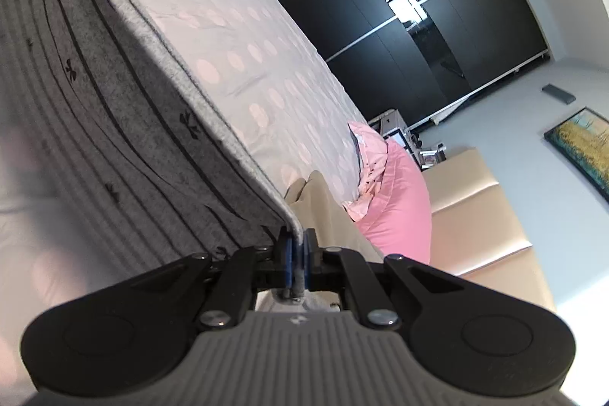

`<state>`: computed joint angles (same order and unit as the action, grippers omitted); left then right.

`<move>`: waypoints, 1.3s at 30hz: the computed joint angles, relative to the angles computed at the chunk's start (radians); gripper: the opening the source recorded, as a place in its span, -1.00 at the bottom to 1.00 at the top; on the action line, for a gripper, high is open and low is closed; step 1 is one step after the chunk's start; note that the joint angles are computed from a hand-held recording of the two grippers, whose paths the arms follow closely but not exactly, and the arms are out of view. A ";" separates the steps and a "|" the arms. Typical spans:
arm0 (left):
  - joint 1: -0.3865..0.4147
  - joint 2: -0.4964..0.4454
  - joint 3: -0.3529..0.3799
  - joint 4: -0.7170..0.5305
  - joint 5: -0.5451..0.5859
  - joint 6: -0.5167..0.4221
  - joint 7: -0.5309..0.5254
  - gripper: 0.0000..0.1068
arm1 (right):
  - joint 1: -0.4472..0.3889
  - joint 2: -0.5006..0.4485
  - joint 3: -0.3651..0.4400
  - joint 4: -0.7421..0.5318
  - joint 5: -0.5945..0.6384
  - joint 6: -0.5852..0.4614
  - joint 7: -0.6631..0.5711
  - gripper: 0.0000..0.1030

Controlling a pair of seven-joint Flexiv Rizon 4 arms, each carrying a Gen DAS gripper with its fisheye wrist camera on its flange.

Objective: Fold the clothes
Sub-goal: 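Hold the hem with both grippers and lay it over the collar, then release the shirt from both grippers and lift them away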

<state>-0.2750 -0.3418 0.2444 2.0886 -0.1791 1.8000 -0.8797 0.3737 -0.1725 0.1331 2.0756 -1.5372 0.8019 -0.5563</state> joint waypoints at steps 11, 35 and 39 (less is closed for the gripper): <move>-0.089 -0.389 0.156 -0.459 -0.012 -0.200 -0.100 -0.96 | -0.003 -0.346 -0.142 -0.340 0.106 0.138 -0.055 -0.89; 0.085 -0.756 0.026 -1.012 0.153 -0.519 -0.306 -0.96 | 0.087 -0.886 -0.335 -0.998 0.739 0.102 -0.323 -0.89; 0.080 -0.820 0.059 -1.125 0.197 -0.607 -0.380 -0.76 | 0.076 -0.974 -0.318 -1.138 0.828 0.056 -0.367 -0.87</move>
